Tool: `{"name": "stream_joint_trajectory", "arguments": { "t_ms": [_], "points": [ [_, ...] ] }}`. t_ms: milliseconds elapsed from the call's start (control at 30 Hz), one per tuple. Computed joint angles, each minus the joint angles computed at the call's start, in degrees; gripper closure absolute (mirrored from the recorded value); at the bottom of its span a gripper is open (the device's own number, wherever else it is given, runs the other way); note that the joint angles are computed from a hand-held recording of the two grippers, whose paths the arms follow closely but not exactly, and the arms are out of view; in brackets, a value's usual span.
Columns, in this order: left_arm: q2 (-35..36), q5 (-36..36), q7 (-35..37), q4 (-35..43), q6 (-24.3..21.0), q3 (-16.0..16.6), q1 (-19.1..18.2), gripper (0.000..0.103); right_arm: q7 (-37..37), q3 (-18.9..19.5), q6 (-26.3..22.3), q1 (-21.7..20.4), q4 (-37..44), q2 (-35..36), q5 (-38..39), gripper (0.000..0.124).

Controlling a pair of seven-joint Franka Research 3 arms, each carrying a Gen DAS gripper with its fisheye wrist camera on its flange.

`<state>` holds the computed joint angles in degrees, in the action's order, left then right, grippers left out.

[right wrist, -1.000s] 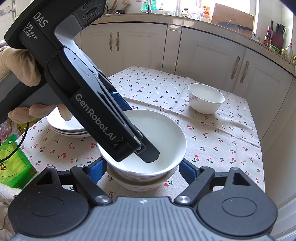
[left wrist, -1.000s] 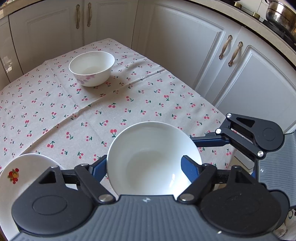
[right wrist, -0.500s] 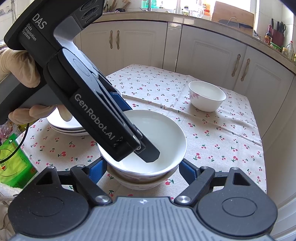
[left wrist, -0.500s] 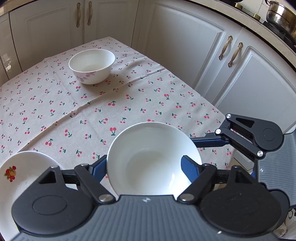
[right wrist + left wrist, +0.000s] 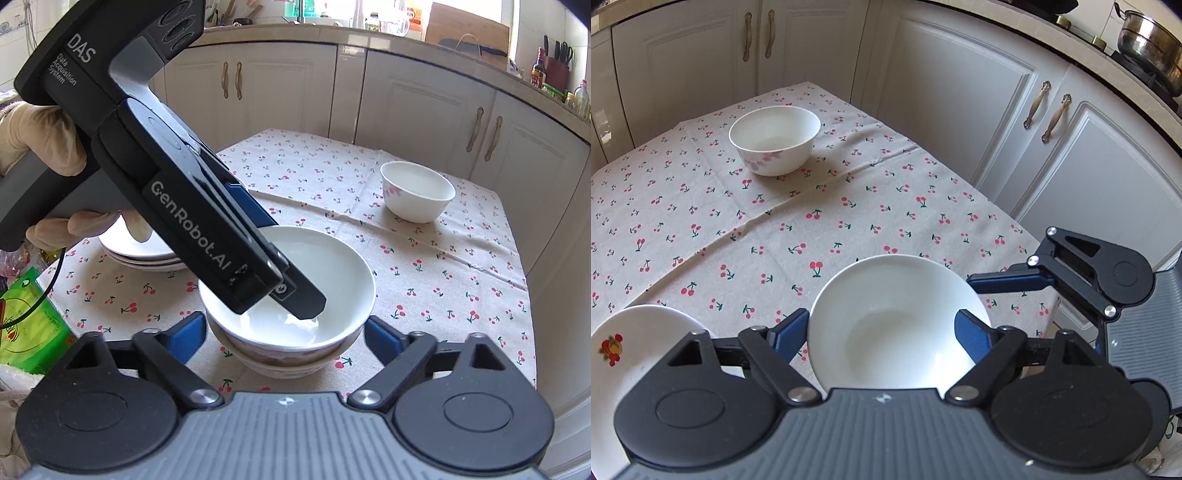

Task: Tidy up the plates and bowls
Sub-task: 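Open the left tool and lift it off the nested bowls, then move the left tool to the last white bowl and grasp its rim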

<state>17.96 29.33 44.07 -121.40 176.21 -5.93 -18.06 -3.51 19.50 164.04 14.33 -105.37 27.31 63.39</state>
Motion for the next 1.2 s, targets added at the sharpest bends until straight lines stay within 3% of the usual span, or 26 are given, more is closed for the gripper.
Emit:
{"name": "stream_joint_trajectory", "arguments": {
  "t_ms": [233, 433, 600, 933, 1200],
  "points": [
    [-2.0, 4.7, -5.7, -1.4, 0.4, 4.1, -3.7, 0.017, -7.6, 0.9, 0.8, -0.8, -1.5, -2.1, 6.1, 0.021],
    [-4.6, 15.1, -16.6, -2.1, -1.6, 7.1, -6.9, 0.014, -16.7, 0.6, 1.6, -1.0, -3.3, -4.6, 15.3, 0.021],
    [-6.2, 21.5, -23.6, -2.8, -4.4, 5.5, -6.8, 0.014, -24.1, -1.3, -0.8, -0.6, -5.3, -7.1, 24.6, 0.021],
    [-8.7, 30.4, -32.0, -3.8, -6.6, 0.2, -2.7, 0.014, -29.0, -6.9, -3.9, 3.9, -7.9, -10.3, 30.7, 0.021],
    [-8.4, 31.4, -30.3, -3.4, -4.1, -1.4, 0.9, 0.014, -27.8, -8.7, -4.0, 5.6, -6.5, -9.9, 30.7, 0.021]
  ]
}}
